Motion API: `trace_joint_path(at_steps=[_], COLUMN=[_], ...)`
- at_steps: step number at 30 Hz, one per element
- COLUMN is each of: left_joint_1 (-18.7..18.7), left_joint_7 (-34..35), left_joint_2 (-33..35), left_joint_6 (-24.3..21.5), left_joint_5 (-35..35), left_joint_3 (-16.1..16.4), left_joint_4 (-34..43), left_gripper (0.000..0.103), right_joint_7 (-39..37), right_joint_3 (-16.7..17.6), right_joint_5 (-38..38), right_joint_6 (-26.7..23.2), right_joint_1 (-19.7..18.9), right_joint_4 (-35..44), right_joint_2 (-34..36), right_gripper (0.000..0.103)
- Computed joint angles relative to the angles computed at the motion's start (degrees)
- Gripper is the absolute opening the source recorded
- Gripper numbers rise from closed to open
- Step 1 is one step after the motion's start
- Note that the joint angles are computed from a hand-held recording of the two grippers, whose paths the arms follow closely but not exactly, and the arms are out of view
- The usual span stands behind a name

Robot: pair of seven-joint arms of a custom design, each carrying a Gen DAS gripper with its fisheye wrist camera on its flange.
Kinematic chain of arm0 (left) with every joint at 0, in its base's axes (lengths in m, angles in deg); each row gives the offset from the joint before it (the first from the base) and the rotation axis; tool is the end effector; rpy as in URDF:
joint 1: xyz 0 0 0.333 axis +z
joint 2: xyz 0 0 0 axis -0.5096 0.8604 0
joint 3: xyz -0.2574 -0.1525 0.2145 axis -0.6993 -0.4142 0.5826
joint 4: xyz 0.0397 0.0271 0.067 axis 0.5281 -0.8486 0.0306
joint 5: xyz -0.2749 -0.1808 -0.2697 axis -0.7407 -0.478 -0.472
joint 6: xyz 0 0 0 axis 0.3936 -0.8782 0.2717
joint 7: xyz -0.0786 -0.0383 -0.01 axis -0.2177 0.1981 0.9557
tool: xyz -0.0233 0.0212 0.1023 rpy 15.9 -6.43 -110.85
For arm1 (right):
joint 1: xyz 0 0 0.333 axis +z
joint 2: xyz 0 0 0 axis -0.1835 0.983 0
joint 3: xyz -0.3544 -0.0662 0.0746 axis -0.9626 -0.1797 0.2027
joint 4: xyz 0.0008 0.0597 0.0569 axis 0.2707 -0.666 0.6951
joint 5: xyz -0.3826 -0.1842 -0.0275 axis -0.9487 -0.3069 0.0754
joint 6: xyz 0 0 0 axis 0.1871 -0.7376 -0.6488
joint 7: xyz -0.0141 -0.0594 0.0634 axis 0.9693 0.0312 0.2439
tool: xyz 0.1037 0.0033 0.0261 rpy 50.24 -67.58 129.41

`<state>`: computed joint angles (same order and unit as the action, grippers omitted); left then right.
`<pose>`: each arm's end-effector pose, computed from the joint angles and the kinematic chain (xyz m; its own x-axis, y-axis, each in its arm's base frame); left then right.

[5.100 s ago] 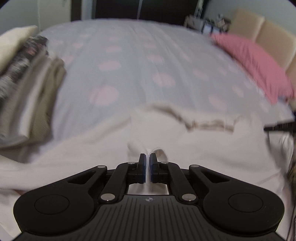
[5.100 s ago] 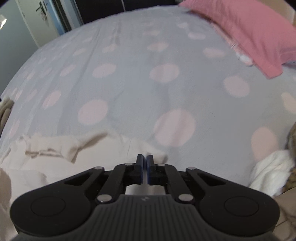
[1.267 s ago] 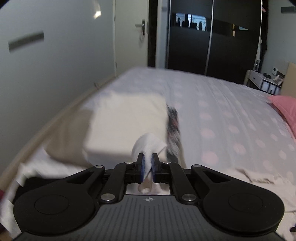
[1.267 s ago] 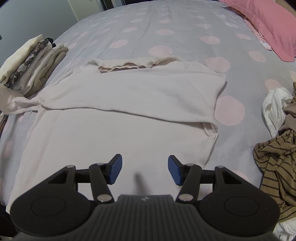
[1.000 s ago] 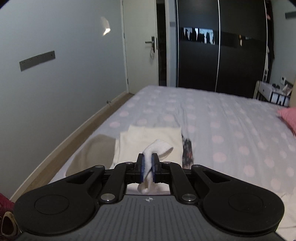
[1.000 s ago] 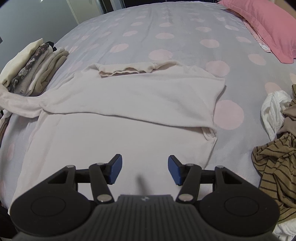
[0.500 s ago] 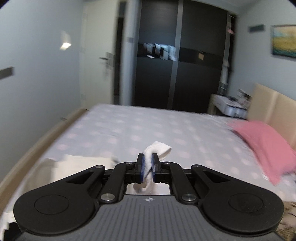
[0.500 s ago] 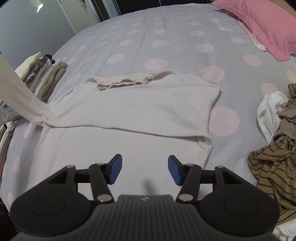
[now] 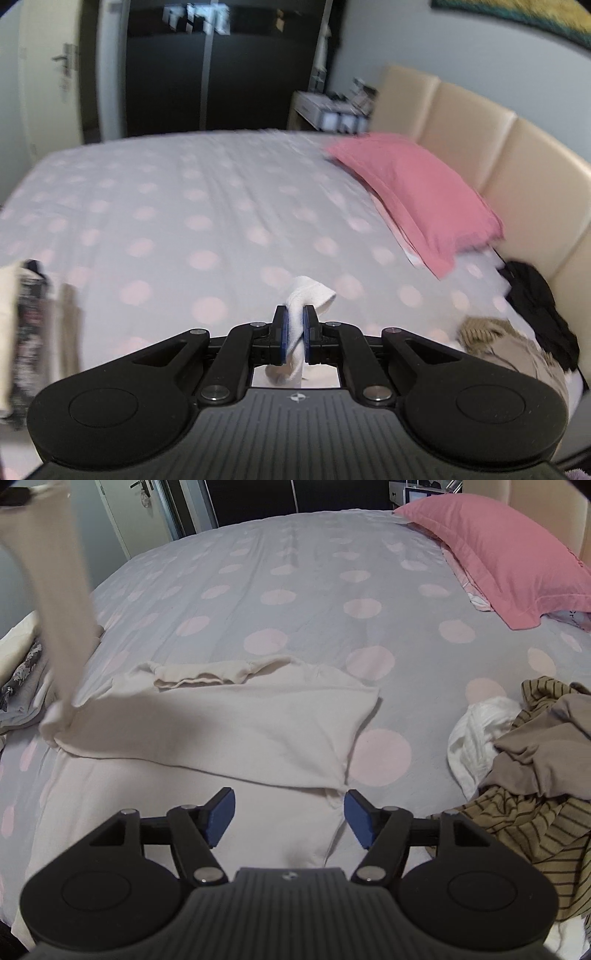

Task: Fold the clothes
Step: 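Lay the sleeve across the sweatshirt body and open the left gripper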

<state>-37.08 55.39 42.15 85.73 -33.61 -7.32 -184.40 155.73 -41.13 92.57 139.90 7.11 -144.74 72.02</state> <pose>0.5518 -0.1089 0.6415 -0.2276 -0.9629 0.1448 -0.7053 0.0605 -0.7063 0.5178 0.1996 0.4805 0.2034 -0.9658 -0.1606 -0.8178 -0.0773 -0.5703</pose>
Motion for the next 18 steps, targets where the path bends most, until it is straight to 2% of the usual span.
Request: trace_joint_path(at_steps=[8,12,18], left_joint_1=[-2.8,-2.5,-1.6], left_joint_7=[2.1,3.1,7.3], left_joint_2=[8.4,12.6,18.3], left_joint_6=[-2.2,-2.1,-1.9], left_joint_5=[-4.7,-5.8,-12.2], left_joint_3=[-2.7,-4.1,-6.7], left_joint_4=[1.3,2.4,3.6], left_gripper=[0.006,0.006,0.006], right_joint_7=[-1.8,-2.9,-2.4], right_joint_3=[-0.9,-1.1,-0.7], right_joint_5=[4.2,6.2,6.0], right_joint_6=[-1.1,-2.2,-3.6], right_joint_1=[-0.1,-0.4,-1.1], right_joint_4=[1.0,1.8,2.7], right_joint_2=[1.2,2.3,3.5], right_gripper=[0.07,0.07,0.07])
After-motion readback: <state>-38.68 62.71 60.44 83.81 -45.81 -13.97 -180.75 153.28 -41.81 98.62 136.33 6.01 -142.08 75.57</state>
